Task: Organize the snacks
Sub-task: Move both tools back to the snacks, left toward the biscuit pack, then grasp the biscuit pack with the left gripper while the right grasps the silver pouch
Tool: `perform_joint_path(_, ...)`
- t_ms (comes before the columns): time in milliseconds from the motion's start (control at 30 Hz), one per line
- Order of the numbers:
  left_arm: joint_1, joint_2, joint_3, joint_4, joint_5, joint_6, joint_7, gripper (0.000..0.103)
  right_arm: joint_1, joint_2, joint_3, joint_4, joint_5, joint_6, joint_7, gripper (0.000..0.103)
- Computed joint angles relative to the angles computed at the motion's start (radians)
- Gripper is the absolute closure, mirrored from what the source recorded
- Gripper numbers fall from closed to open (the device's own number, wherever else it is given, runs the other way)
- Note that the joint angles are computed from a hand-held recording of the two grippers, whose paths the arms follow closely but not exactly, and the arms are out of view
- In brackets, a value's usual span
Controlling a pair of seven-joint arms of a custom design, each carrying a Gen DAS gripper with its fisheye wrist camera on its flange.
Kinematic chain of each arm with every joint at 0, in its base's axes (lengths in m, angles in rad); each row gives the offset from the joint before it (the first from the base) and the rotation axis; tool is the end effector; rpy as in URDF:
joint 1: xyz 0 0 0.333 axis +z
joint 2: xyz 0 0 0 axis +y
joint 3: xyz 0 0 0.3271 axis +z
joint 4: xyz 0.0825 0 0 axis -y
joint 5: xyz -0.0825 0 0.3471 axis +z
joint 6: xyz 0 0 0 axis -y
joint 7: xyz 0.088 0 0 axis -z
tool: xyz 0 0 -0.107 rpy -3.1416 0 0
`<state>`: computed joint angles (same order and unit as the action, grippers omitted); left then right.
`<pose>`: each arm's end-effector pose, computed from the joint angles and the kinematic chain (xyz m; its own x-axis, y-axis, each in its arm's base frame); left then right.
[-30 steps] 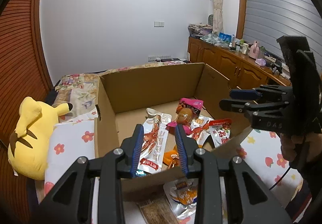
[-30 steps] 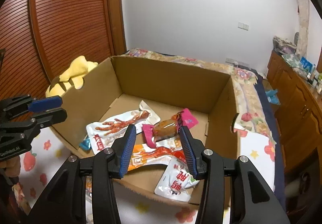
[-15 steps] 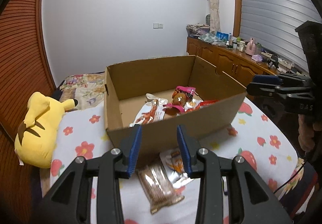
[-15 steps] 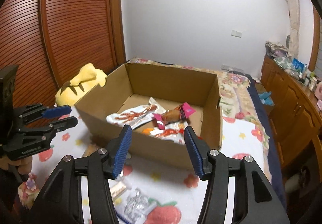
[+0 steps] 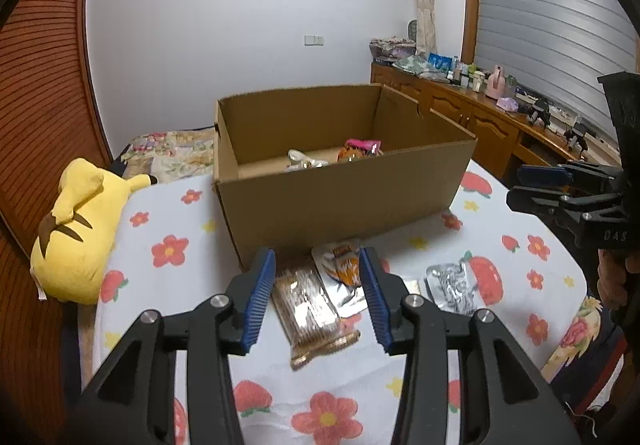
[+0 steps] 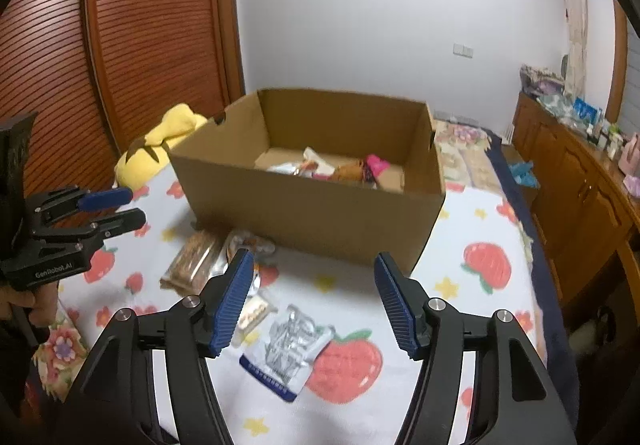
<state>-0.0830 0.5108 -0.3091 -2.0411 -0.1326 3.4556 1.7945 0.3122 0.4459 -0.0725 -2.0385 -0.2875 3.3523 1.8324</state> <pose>0.5978 -0.2023 0.3482 -0.3716 -0.9272 0.0469 -0.5746 0.1901 -0.7960 0.6011 0.1841 0.3631 0.3000 -0.9539 0.0076 -0.6207 -0.2012 -0.7578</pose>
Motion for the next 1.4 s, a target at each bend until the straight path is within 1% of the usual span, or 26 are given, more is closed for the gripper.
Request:
perform_joint_path(67,-0.003,0.011,0.003,0.005,0.002,-0.017,0.003,0.058,0.008,0.002,-0.007,-0.009,0.003,-0.003,0.000,0.039)
perform_joint_path(167,-0.029,0.028,0.025,0.012,-0.013,-0.021,0.011,0.058,0.007,0.009,-0.005,-0.023,0.003,-0.002,0.000,0.039)
perform_joint_path(300,-0.032,0.057,0.025,0.028,-0.026,-0.046,0.013,0.058,-0.007,0.025,0.010,-0.029,0.003,-0.003,0.003,0.039)
perform_joint_path(400,-0.049,0.075,0.041,0.043,-0.043,-0.060,0.017,0.057,-0.034,0.045,0.041,-0.024,-0.003,-0.009,0.008,0.039)
perform_joint_path(467,-0.057,0.086,0.050,0.056,-0.053,-0.072,0.018,0.055,-0.045,0.059,0.054,-0.017,-0.007,-0.017,0.011,0.039)
perform_joint_path(533,-0.075,0.096,0.070,0.075,-0.068,-0.099,0.020,0.054,-0.054,0.073,0.064,-0.010,-0.010,-0.023,0.015,0.039)
perform_joint_path(567,-0.084,0.101,0.079,0.082,-0.074,-0.107,0.021,0.054,-0.070,0.083,0.083,-0.004,-0.013,-0.026,0.017,0.039)
perform_joint_path(633,-0.085,0.108,0.079,0.089,-0.079,-0.112,0.027,0.054,-0.095,0.099,0.109,0.003,-0.021,-0.021,0.020,0.039)
perform_joint_path(700,-0.079,0.113,0.072,0.094,-0.081,-0.118,0.033,0.054,-0.088,0.120,0.104,0.019,-0.024,-0.028,0.021,0.039)
perform_joint_path(767,-0.076,0.117,0.070,0.099,-0.083,-0.128,0.039,0.053,-0.105,0.140,0.125,0.037,-0.030,-0.041,0.020,0.039)
perform_joint_path(867,-0.107,0.122,0.102,0.108,-0.094,-0.145,0.043,0.053,-0.095,0.158,0.117,0.055,-0.029,-0.054,0.024,0.039)
perform_joint_path(967,-0.105,0.128,0.101,0.112,-0.097,-0.152,0.049,0.053,-0.093,0.173,0.114,0.070,-0.027,-0.067,0.029,0.039)
perform_joint_path(1033,-0.110,0.132,0.106,0.119,-0.101,-0.159,0.050,0.053,-0.109,0.183,0.131,0.082,-0.029,-0.080,0.026,0.039)
perform_joint_path(1067,-0.112,0.133,0.108,0.122,-0.104,-0.161,0.050,0.053,-0.109,0.189,0.131,0.088,-0.029,-0.087,0.026,0.039)
perform_joint_path(1200,-0.123,0.135,0.117,0.132,-0.110,-0.167,0.050,0.053,-0.110,0.197,0.134,0.094,-0.027,-0.084,0.028,0.039)
perform_joint_path(1267,-0.128,0.138,0.122,0.140,-0.111,-0.171,0.050,0.053,-0.113,0.200,0.135,0.089,-0.029,-0.069,0.028,0.038)
perform_joint_path(1333,-0.149,0.143,0.144,0.156,-0.116,-0.183,0.045,0.053,-0.117,0.201,0.138,0.087,-0.032,-0.066,0.026,0.038)
perform_joint_path(1400,-0.166,0.151,0.162,0.176,-0.120,-0.200,0.037,0.052,-0.104,0.200,0.124,0.086,-0.032,-0.060,0.027,0.038)
